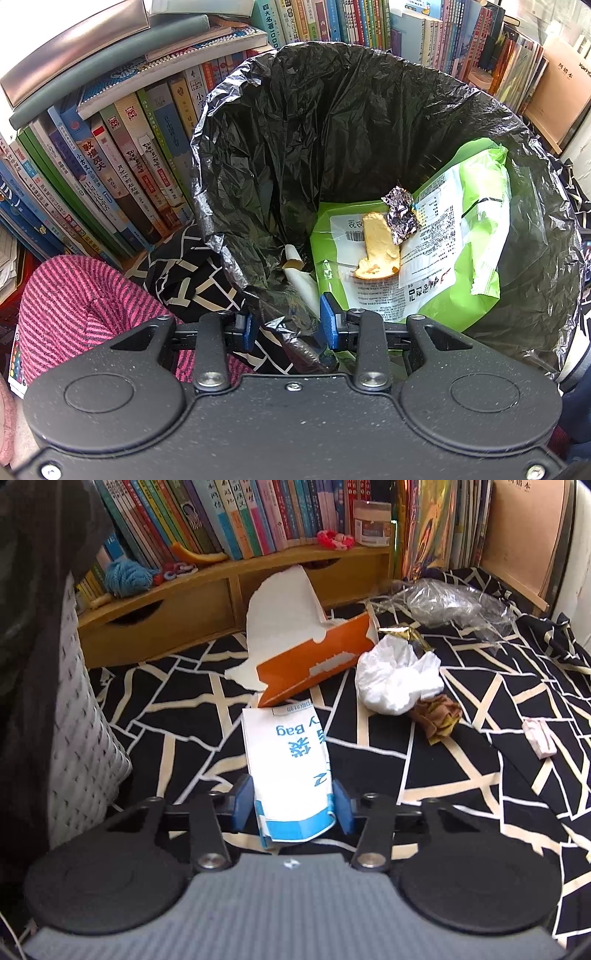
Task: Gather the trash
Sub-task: 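Carry the white paper bag over the bin and open the right tool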
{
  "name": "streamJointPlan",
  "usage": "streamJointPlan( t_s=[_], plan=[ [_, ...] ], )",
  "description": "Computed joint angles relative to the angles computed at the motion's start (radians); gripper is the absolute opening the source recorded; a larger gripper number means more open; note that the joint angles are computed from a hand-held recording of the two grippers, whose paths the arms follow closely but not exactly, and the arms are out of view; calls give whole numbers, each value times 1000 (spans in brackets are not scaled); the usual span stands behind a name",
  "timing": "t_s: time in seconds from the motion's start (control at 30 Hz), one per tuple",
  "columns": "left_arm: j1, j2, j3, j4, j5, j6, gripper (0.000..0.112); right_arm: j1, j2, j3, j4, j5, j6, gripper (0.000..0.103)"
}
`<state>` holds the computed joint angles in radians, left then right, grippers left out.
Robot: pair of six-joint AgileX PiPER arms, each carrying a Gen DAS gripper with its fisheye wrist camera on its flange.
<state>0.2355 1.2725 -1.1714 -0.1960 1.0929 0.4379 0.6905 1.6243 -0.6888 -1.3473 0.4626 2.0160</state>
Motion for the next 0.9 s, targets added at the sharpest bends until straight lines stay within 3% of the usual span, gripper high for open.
streamJointPlan(
  t_s=[0.17, 0.57, 0.9],
  plan=[
    [0, 0, 0, 2, -2, -1, 32, 13, -30, -26, 66, 36, -84, 45],
    [-3, -1, 1, 4, -2, -4, 32, 24, -121, -38, 128, 60, -165, 23],
    [2, 3, 0, -2, -1, 1, 32, 50, -296, -93, 348, 138, -506, 20]
  ],
)
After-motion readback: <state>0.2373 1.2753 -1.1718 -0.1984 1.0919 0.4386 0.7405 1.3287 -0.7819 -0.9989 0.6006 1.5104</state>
